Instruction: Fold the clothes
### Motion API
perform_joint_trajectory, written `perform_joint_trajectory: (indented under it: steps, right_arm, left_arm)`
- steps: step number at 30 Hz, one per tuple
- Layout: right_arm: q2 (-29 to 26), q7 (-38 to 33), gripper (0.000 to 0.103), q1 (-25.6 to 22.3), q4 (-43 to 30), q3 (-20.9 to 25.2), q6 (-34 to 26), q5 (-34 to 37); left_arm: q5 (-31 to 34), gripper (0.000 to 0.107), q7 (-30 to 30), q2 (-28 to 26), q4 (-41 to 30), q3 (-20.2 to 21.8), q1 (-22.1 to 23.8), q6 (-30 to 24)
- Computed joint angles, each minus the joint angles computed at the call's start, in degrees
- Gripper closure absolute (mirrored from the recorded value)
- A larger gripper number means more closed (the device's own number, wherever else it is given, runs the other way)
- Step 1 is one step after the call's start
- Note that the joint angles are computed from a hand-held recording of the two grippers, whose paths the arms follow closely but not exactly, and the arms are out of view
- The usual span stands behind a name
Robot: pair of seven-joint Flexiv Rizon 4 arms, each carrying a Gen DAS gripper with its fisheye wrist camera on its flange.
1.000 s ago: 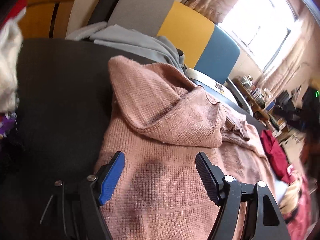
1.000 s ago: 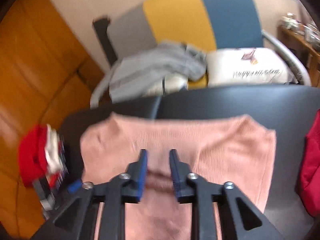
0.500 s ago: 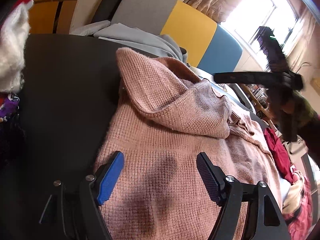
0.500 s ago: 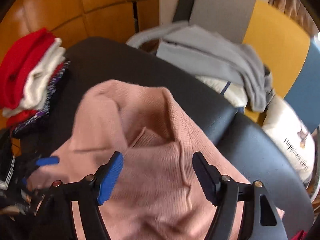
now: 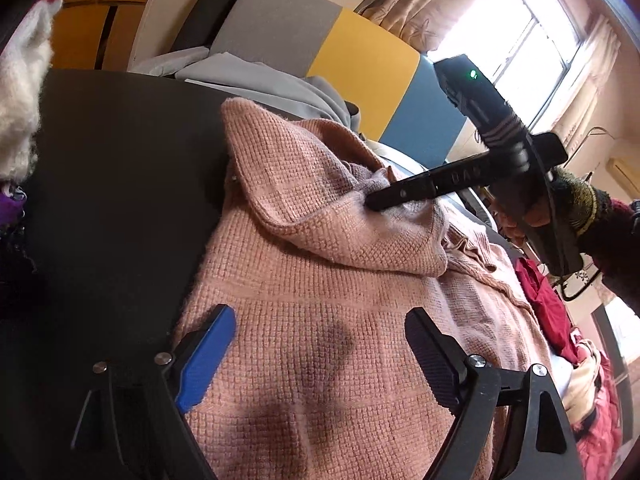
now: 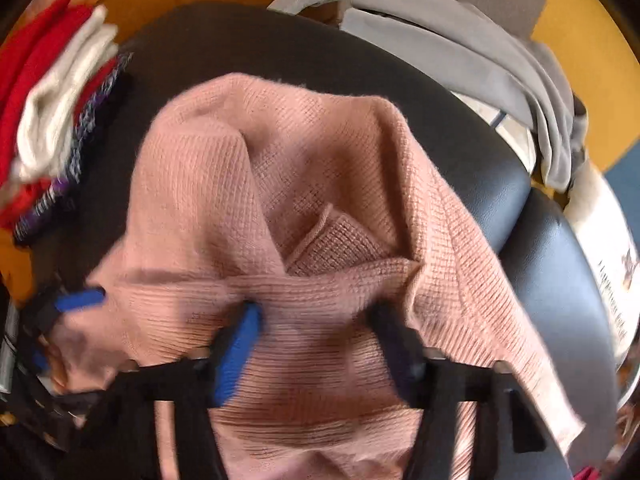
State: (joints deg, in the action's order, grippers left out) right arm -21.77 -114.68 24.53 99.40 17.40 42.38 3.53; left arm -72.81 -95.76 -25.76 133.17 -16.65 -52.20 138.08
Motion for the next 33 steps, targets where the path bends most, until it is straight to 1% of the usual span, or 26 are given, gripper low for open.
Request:
perform_joint_trajectory:
  steps: [1, 2, 3, 5, 7, 9, 11, 14, 17, 19, 20, 22, 23, 24, 25, 27, 28, 30, 31, 33]
  right_arm:
    - [0.51, 0.29, 0.095, 0.38, 0.13, -0.4, -0.28, 0.86]
    - [1.52, 1.4, 0.096, 1.0, 2.13, -0.49, 2.0, -2.0]
    - [2.39, 1.5, 0.098, 1.16, 3.06, -0.39, 2.65, -2.56]
    - [4.12, 1.71, 0.099, 1.49, 4.83, -0.19, 3.87, -3.62]
    - [6.74, 1.45, 0.099, 1.07, 6.08, 0.32, 5.92, -2.78]
    - [9.59, 1.48, 0.099, 0.14, 6.14, 0.49, 7.69, -0.4]
    - [12.54, 3.24, 0.099, -0.7, 6.62, -0.35, 10.08, 0.8]
    - [15.55, 8.1, 0.099, -2.79, 6.67, -2.77, 12.33, 2.12]
    - [17.13, 12.69, 0.099, -5.75, 6.56, -5.19, 13.36, 4.45]
    - [18.09, 14.69, 0.099, -7.85, 6.27, -6.26, 12.39, 7.66]
    - [18.4, 15.23, 0.098, -9.27, 5.92, -6.99, 10.58, 10.55]
    - [18.19, 16.02, 0.094, -11.65, 4.75, -8.36, 7.01, 15.31]
    - [17.76, 14.77, 0.094, -12.91, 3.91, -8.95, 5.15, 17.98]
    - [17.44, 14.4, 0.083, -13.93, 4.3, -9.27, 5.69, 19.91]
    - [16.67, 14.93, 0.077, -14.43, 4.99, -9.29, 6.98, 20.98]
    - [15.09, 14.0, 0.077, -15.97, 5.06, -9.34, 7.14, 24.45]
    - [14.5, 12.66, 0.077, -17.13, 4.94, -9.29, 6.04, 26.88]
    - [13.47, 9.08, 0.077, -19.41, 4.85, -9.02, 3.46, 31.58]
    - [13.21, 7.75, 0.077, -20.01, 5.48, -8.77, 3.07, 32.9]
    - [12.89, 3.96, 0.077, -21.66, 7.21, -8.53, 1.77, 36.27]
  left_arm:
    - [-0.21, 0.019, 0.32, -0.16, -0.17, 0.0, -0.14, 0.21]
    - [-0.06, 0.019, 0.28, -0.27, -0.17, 0.01, -0.15, 0.37]
    - [0.6, 0.018, -0.27, -0.32, 0.03, 0.06, -0.02, 0.48]
    - [1.9, 0.018, -1.42, -0.39, 0.43, 0.24, 0.19, 0.68]
    - [3.14, 0.018, -2.77, -0.4, 0.91, 0.45, 0.33, 0.91]
    - [3.54, 0.018, -3.2, -0.41, 1.05, 0.63, 0.27, 0.98]
    - [3.56, 0.018, -3.26, -0.44, 1.06, 0.72, 0.14, 1.04]
    - [3.61, 0.018, -3.46, -0.5, 1.09, 0.77, 0.0, 1.21]
    - [3.25, 0.018, -3.2, -0.54, 0.93, 0.76, -0.14, 1.24]
    - [2.08, 0.018, -2.22, -0.47, 0.56, 0.58, -0.38, 1.09]
    - [0.91, 0.018, -1.27, -0.34, 0.21, 0.4, -0.56, 0.87]
    - [-2.4, 0.018, 1.21, 0.58, -0.81, -0.26, -0.63, -0.37]
    - [-4.07, 0.019, 2.44, 1.1, -1.36, -0.63, -0.57, -1.01]
    - [-4.74, 0.02, 2.89, 1.66, -1.66, -0.82, -0.36, -1.25]
    - [-3.84, 0.02, 2.47, 2.32, -1.58, -0.67, 0.06, -1.14]
    - [-1.13, 0.017, 1.75, 3.7, -1.28, -0.09, 1.12, -1.34]
    - [2.16, 0.016, -0.6, 4.58, -0.47, 0.32, 2.35, -2.45]
    - [12.57, 0.016, -11.03, 5.73, 2.02, 1.35, 6.54, -5.76]
    - [15.95, 0.016, -14.69, 5.88, 2.55, 1.89, 8.01, -7.08]
    - [16.97, 0.016, -17.21, 5.55, 2.34, 3.15, 8.59, -9.49]
